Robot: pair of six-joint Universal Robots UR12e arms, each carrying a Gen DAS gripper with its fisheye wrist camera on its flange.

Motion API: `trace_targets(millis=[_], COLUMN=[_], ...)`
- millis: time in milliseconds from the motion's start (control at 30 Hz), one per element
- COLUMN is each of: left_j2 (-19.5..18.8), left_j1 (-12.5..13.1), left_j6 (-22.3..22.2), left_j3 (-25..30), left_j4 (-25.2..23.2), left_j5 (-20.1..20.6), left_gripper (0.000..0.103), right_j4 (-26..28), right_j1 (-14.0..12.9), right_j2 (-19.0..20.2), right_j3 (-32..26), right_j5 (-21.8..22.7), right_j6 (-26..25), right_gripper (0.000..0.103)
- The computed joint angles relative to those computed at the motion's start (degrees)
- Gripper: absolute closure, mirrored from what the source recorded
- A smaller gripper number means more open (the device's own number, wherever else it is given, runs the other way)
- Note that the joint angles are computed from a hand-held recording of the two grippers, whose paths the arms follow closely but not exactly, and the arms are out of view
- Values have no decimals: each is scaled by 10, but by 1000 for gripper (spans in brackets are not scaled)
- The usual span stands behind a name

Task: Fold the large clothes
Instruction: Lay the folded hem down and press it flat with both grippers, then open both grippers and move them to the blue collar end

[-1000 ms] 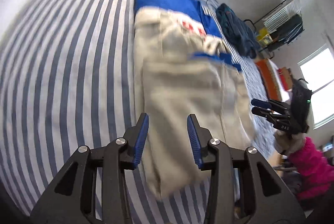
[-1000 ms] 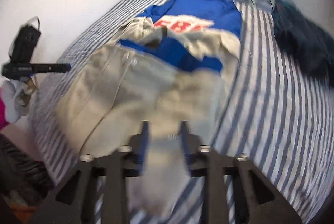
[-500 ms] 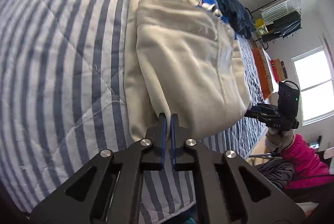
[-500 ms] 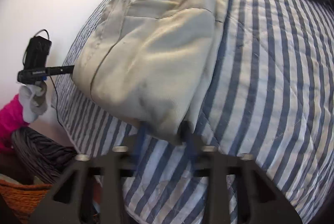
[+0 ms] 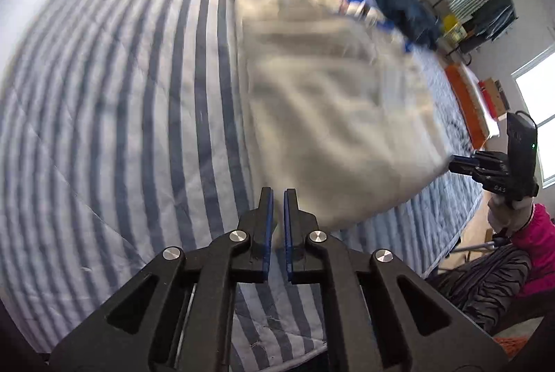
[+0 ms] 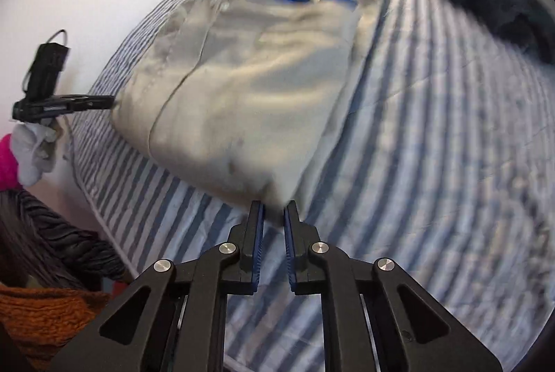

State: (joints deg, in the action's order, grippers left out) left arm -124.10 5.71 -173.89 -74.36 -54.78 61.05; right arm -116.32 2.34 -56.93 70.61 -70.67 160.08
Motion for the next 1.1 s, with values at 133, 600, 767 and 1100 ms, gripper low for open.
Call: trace_targets(millis=[133,600,767,1100], left_j2=[-3,-127,-140,-147], left_j1=[-2,-44,-50,-29], left_j6=[-19,16,50,21], left_j3=[13,190,206,270], left_j4=[63,-13,-47,-78], left_j5=[-10,16,30,-19], left_gripper=[101,97,97,54], right_j4=[-93,-108,-105,-75], right_j1=[4,37,38,23], right_j2=[-13,112,117,106], right_j3=[15,-134,-126,-160], right_j5=[-1,-39,-40,-8], right_j6=[7,-1,-1,17], right_gripper=[93,93,93,57])
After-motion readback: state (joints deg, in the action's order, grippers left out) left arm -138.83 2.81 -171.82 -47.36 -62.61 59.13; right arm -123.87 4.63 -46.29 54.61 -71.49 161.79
